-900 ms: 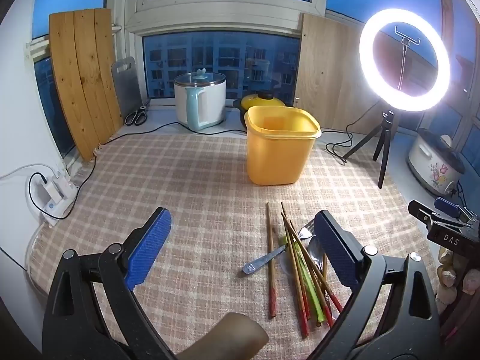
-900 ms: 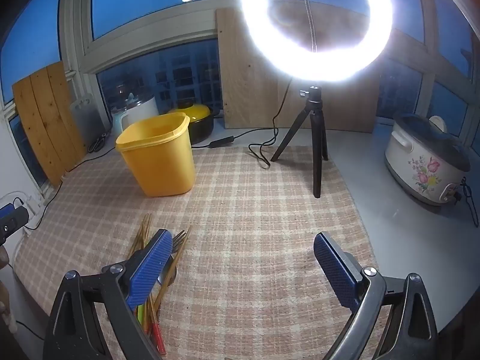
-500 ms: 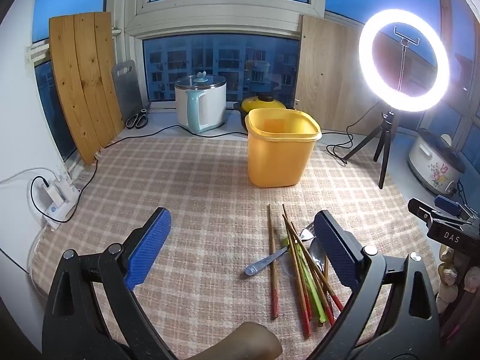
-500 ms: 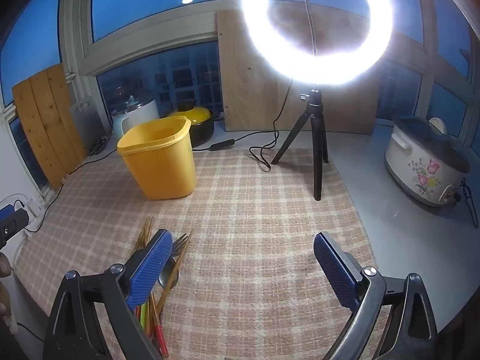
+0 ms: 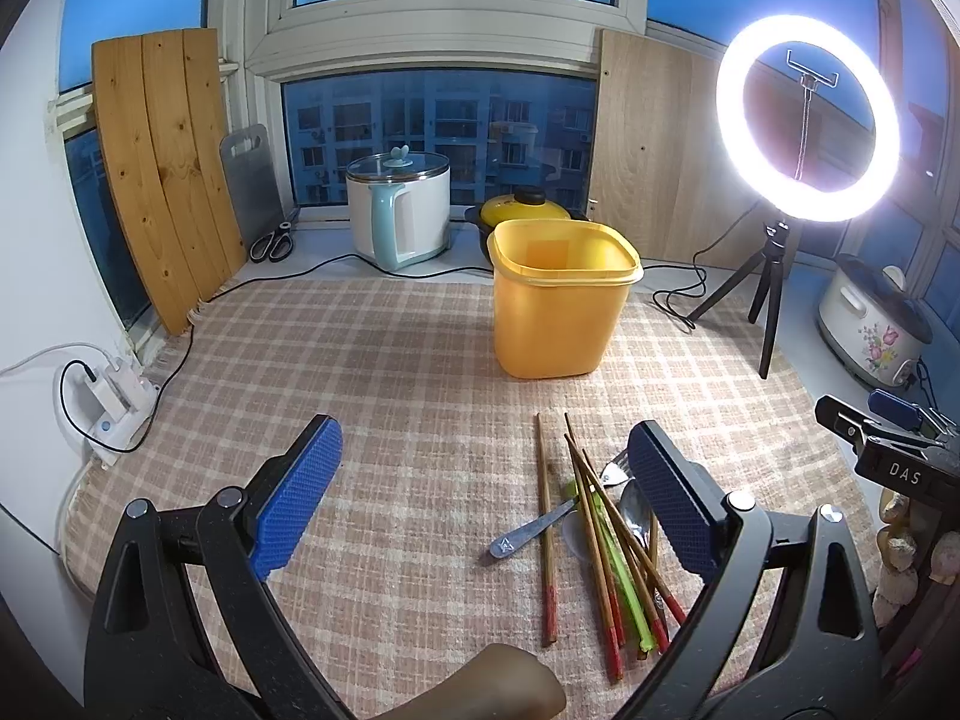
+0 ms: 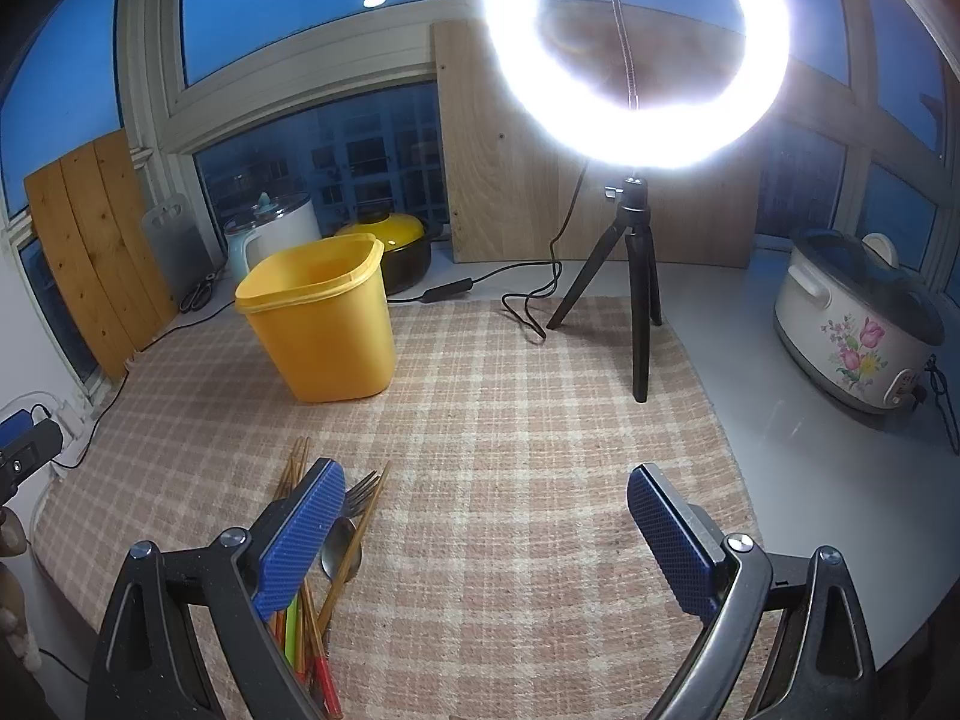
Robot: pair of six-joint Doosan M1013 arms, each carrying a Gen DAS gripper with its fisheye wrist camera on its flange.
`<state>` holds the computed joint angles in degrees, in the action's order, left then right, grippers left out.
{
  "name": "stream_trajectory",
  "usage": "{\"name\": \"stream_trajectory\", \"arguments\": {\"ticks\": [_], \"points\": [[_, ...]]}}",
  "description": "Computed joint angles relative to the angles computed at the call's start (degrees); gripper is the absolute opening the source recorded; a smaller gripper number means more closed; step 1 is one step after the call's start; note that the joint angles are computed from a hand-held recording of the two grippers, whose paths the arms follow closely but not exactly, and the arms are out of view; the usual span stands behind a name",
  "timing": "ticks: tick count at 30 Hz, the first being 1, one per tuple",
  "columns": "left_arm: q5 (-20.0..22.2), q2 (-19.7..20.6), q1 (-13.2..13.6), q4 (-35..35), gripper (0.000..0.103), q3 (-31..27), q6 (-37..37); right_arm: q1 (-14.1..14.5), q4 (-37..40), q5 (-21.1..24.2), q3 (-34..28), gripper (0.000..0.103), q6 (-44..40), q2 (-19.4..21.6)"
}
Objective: Organize utensils
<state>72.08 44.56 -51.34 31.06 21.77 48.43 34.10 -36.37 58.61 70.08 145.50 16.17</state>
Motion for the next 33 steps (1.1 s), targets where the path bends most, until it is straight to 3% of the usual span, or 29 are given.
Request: {"name": "stream_trajectory", "arguments": {"ticks": [33], "points": [[1.40, 2.10, 0.19, -0.25, 0.098, -3.54, 1.49, -0.54, 2.18, -0.65, -0.59, 0.097, -1.00, 0.75]]}}
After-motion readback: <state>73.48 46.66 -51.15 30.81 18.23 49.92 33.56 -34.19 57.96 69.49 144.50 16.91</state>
